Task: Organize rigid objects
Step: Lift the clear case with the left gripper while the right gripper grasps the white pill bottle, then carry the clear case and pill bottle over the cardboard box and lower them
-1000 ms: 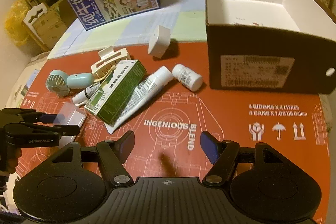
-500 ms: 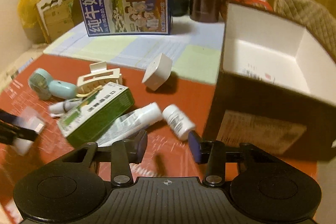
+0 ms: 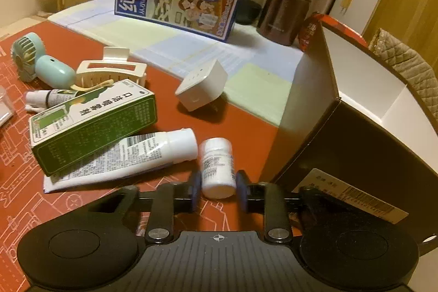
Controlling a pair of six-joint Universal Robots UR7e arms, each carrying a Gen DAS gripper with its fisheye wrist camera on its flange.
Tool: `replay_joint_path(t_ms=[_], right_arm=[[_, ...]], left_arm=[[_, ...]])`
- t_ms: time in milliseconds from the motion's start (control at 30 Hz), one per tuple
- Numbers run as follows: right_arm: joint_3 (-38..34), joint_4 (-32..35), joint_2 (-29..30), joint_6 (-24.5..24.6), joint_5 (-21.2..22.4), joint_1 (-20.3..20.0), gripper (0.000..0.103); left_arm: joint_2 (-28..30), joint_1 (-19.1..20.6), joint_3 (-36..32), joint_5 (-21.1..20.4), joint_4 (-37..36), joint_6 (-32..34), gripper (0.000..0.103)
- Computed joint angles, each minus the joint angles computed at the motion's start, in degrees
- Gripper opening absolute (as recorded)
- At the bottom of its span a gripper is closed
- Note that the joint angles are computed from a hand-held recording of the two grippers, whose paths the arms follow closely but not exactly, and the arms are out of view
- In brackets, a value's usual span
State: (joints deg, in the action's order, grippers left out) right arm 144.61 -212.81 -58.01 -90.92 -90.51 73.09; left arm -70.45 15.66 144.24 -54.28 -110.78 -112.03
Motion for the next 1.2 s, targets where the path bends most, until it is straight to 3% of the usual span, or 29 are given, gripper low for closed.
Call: replay_joint_path(t_ms=[133, 333, 433, 633, 867, 1200], right_arm=[[-0.48, 7.44, -4.58, 6.18, -3.05, 0.89, 0.024], [-1.40, 24.94, -14.44, 15.60, -7.42, 1.41, 0.024], [-2.72, 31.87, -16.70, 20.43, -9.23, 2.29, 0.024], [-4.20, 31.13, -14.68, 22.79, -9.61, 4.05, 0.025], [-4.70, 28.94, -12.52, 21.80, -10.86, 4.78, 0.025], [-3.62, 28.98, -13.92, 20.52, -10.96, 4.28, 0.024]], left_arm=[[0.00, 0.18, 0.14, 0.08, -0.70, 0.44, 0.052], [-0.18, -0.04, 0.61, -0.03, -1.87, 1.01, 0.052], [-0.31, 0.03, 0.65, 0.03, -1.92, 1.26, 0.052], [-0.28, -0.13, 0.63, 0.15, -1.95, 1.67, 0.052], [0.09, -0.95, 0.73, -0.40, -1.89, 0.89, 0.052], [-0.02, -2.73, 0.63, -1.44, -0.58, -0.66, 0.052]])
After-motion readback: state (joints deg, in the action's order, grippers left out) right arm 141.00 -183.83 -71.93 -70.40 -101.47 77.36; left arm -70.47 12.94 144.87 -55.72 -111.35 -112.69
